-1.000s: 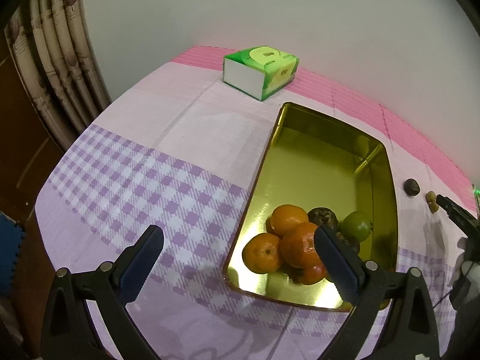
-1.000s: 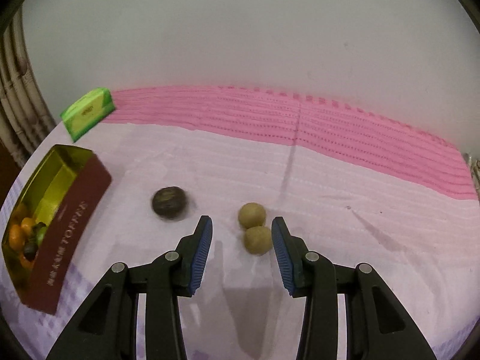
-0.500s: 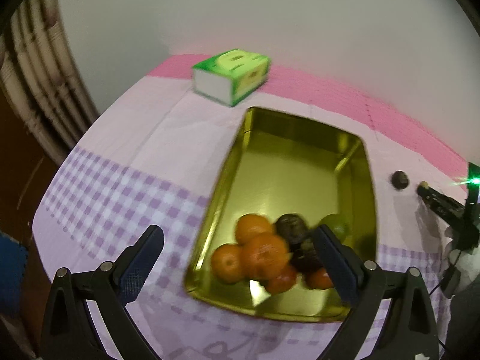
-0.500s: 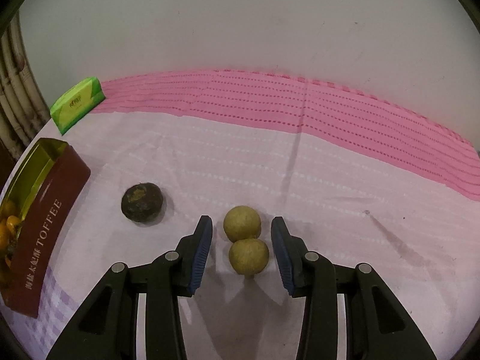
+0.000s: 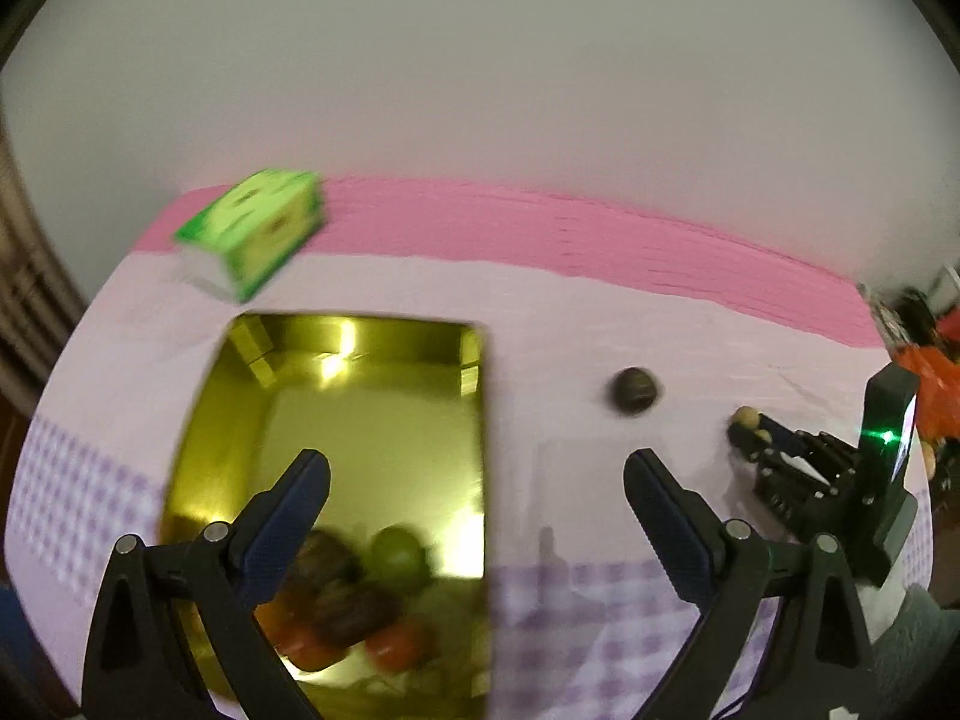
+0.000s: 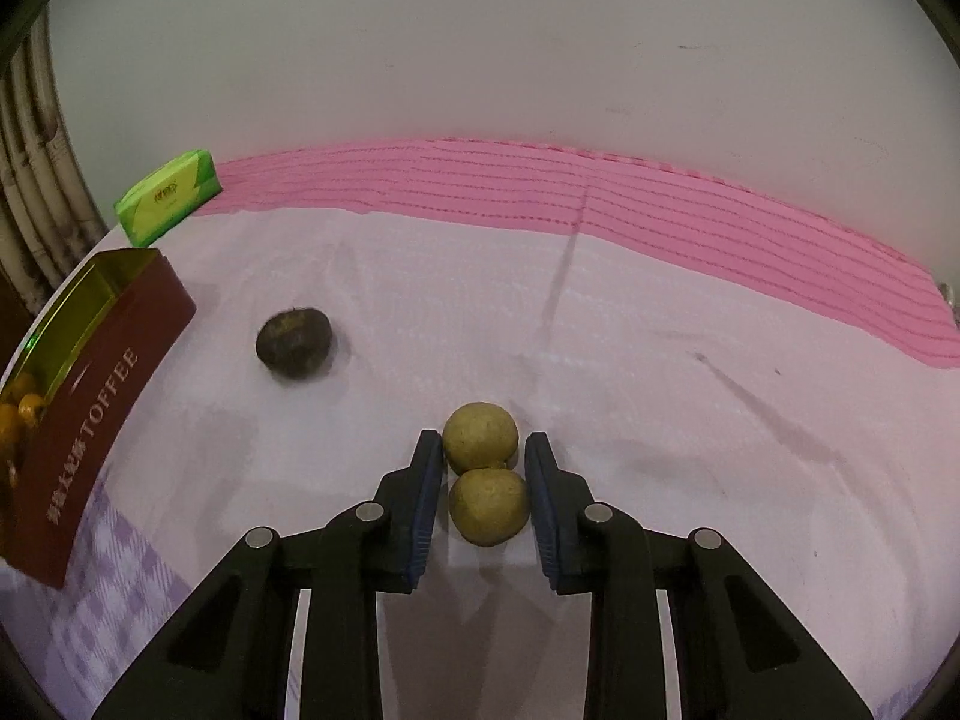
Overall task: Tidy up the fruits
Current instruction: 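Close right tool on two tan fruits while left tool grasps small dark fruit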
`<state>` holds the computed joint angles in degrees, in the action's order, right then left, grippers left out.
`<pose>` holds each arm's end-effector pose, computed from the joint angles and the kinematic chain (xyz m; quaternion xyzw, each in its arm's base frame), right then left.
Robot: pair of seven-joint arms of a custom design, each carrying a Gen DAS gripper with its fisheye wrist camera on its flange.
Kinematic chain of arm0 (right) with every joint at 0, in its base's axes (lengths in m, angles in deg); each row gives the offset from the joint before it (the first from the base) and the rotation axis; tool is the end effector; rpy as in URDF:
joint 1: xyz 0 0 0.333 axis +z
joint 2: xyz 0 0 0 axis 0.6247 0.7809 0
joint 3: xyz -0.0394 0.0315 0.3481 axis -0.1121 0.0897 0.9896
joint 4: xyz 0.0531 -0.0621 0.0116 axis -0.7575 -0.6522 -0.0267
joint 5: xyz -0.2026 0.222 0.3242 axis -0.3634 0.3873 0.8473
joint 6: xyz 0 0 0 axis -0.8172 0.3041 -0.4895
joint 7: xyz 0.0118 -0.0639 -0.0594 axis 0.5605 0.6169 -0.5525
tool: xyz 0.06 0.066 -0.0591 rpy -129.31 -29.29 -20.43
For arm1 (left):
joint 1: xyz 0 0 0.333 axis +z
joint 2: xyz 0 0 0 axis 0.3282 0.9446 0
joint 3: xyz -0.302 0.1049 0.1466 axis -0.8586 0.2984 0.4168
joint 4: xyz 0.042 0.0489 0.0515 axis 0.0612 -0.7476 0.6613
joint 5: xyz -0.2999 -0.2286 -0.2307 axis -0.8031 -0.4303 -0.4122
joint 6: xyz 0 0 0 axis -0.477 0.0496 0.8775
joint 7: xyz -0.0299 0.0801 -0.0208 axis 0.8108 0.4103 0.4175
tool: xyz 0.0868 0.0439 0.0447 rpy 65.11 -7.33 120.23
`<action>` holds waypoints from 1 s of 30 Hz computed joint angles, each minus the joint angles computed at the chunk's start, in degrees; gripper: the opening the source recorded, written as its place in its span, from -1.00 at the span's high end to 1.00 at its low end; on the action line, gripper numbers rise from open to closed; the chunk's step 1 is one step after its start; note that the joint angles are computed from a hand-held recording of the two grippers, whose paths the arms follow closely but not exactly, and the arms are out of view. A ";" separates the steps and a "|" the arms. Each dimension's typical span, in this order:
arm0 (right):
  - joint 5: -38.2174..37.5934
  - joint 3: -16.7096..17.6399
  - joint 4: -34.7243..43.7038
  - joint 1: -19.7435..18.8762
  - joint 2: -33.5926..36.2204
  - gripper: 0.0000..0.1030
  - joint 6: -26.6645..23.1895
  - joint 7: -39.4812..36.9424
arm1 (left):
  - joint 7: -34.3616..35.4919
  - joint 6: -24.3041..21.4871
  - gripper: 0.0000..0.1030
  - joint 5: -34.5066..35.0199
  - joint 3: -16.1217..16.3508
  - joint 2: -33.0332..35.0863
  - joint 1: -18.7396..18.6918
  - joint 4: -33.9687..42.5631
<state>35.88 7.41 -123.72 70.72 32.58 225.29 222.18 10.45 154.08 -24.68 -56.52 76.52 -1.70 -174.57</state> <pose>0.6501 0.3892 0.4065 -0.7257 0.5959 -0.2077 0.2740 0.5969 -0.3654 0.4852 -0.6668 0.6612 -0.2803 0.1991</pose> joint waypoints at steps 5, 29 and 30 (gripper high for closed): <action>-5.35 -2.78 -2.99 1.41 -2.40 0.49 -0.63 5.28 | 5.15 -0.60 -0.85 -1.79 -0.61 5.46 -1.52 6.65; -4.31 -0.19 -3.71 -2.00 -2.78 0.49 -0.86 4.06 | 18.54 -8.88 -0.21 -15.45 1.78 26.99 -6.20 32.56; -4.23 -0.17 -3.77 -2.05 -2.80 0.49 -0.77 4.04 | 18.80 -9.33 -0.20 -15.52 2.07 27.46 -6.51 33.28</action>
<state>31.64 7.25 -127.49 68.68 29.78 224.52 226.22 29.25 144.75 -40.21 -54.45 103.98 -8.21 -141.29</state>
